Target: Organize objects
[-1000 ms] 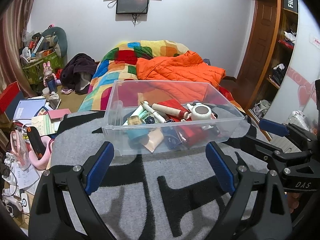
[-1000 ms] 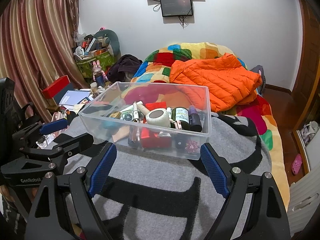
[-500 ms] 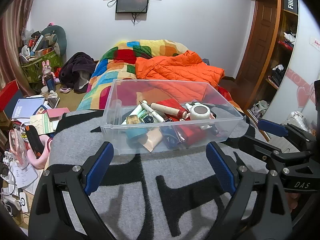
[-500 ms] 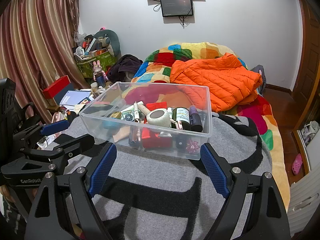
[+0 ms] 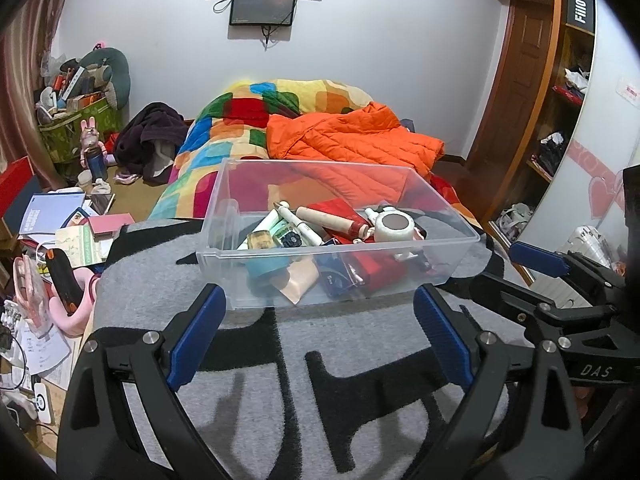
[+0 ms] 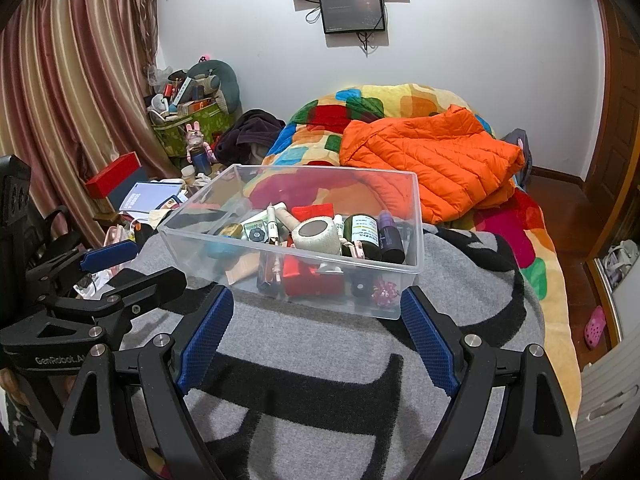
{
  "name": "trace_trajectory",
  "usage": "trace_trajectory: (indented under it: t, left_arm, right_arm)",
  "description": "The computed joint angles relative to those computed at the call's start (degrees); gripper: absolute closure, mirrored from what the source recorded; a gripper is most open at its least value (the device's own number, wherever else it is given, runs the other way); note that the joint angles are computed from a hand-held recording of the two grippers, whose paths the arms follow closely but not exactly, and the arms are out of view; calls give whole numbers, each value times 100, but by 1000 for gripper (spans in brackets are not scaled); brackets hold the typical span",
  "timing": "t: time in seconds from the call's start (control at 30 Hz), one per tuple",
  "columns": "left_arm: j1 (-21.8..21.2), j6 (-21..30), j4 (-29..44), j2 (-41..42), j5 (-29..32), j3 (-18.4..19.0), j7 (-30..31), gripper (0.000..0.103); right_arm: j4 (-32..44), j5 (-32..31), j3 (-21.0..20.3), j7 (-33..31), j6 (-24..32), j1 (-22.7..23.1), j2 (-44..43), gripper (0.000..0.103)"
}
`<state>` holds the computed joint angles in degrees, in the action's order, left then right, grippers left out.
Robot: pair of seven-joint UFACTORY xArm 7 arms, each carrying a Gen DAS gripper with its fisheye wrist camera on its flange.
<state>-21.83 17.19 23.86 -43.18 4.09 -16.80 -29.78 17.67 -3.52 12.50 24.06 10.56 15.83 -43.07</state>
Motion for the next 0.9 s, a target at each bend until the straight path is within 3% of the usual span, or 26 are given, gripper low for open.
trace_trajectory:
  t: [0.57,0.9]
  left_arm:
    - [-165,94,13,14,-130,94,116,7]
    - [18,28,-6,-46,-16,-30,-34,7]
  right_arm:
    - [-47,10,-41,27,26,1,-75,19]
    - [-70,25,-66,-7,53,12,-117,19]
